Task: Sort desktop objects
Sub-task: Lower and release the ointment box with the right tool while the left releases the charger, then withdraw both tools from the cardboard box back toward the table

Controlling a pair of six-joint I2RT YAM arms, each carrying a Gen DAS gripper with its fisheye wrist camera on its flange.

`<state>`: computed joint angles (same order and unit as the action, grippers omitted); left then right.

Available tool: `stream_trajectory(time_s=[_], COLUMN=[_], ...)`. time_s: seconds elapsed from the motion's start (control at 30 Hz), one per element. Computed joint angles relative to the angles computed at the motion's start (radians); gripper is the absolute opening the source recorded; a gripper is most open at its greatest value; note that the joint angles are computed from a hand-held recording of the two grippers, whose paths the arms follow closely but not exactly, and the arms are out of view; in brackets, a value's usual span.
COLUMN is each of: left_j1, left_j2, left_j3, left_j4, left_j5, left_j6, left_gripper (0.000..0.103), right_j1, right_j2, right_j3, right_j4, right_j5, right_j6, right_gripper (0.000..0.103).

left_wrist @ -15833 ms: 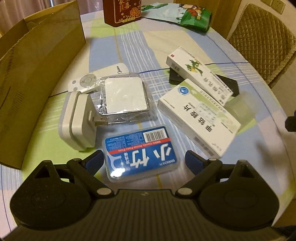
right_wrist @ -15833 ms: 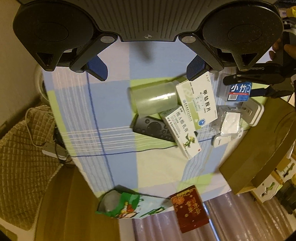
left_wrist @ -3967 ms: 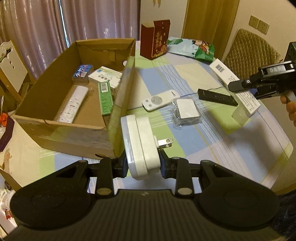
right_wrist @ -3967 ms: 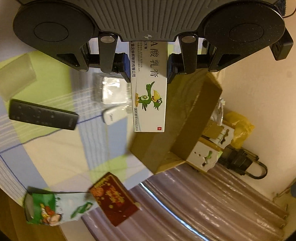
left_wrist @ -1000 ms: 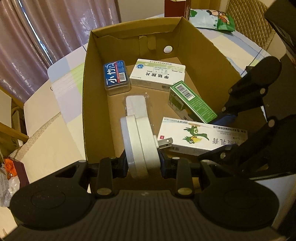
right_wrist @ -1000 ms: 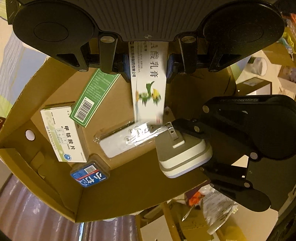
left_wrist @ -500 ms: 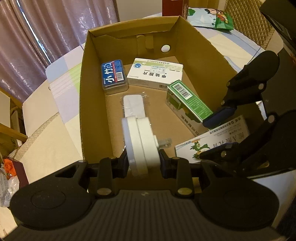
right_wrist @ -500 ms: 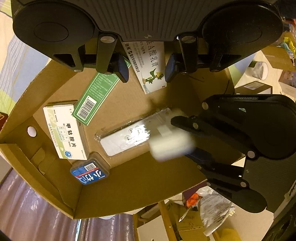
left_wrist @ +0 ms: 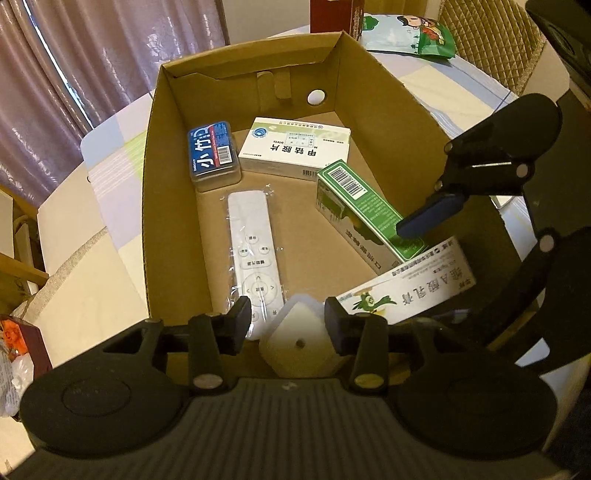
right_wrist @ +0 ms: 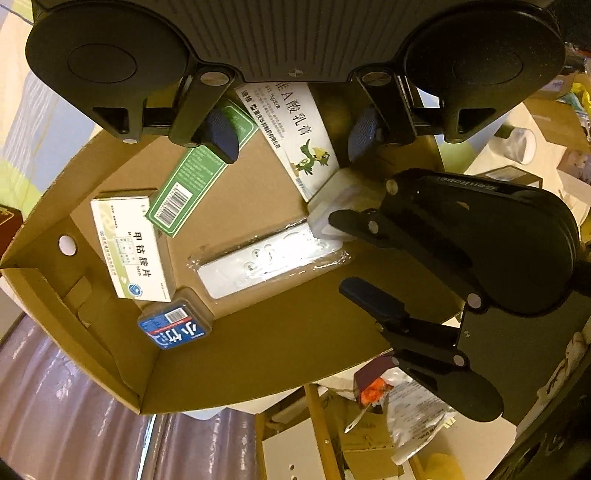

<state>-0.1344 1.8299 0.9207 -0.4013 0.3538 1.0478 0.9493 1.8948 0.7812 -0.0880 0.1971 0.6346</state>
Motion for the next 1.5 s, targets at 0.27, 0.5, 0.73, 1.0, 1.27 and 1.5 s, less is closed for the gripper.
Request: stream_trajectory(time_s=[0.27, 0.5, 0.73, 1.0, 1.27, 1.5], left_j1=[0.005, 0.007, 0.011, 0.028, 0.043, 0.064], left_j2=[-0.015, -0.03, -0.057, -0.121, -0.197, -0.296], left_j3=[-0.013, -0.027, -0.047, -0.082, -0.12, -0.157], left_j4=[0.003, 0.007, 0.017, 0.018, -0.001, -0.032], left_j5=[-0.007, -0.007, -0.008, -0.004, -0.011, 0.0], left_j6=[-0.005, -0.009, -0.017, -0.062, -0.092, -0.123], left_gripper=[0.044, 0.048, 0.058, 0.083, 0.09, 0.093], right_j1=[0.011, 0.028, 0.042, 0.097, 0.143, 0.187], right_j2=[-0.028, -0.037, -0.056, -0.106, -0.161, -0.234], right_j3=[-0.005, -0.011, -0.017, -0.057, -0.063, -0.086], right_j4=[-0.053, -0.065, -0.074, -0.037, -0.102, -0.15], right_j5=[0.046, 0.067, 0.088, 0.15, 0.219, 0.276], right_j6=[0.008, 0.008, 0.029, 0.045, 0.098, 0.148], right_gripper=[0.069, 0.069, 0.069, 0.099, 0.099, 0.099])
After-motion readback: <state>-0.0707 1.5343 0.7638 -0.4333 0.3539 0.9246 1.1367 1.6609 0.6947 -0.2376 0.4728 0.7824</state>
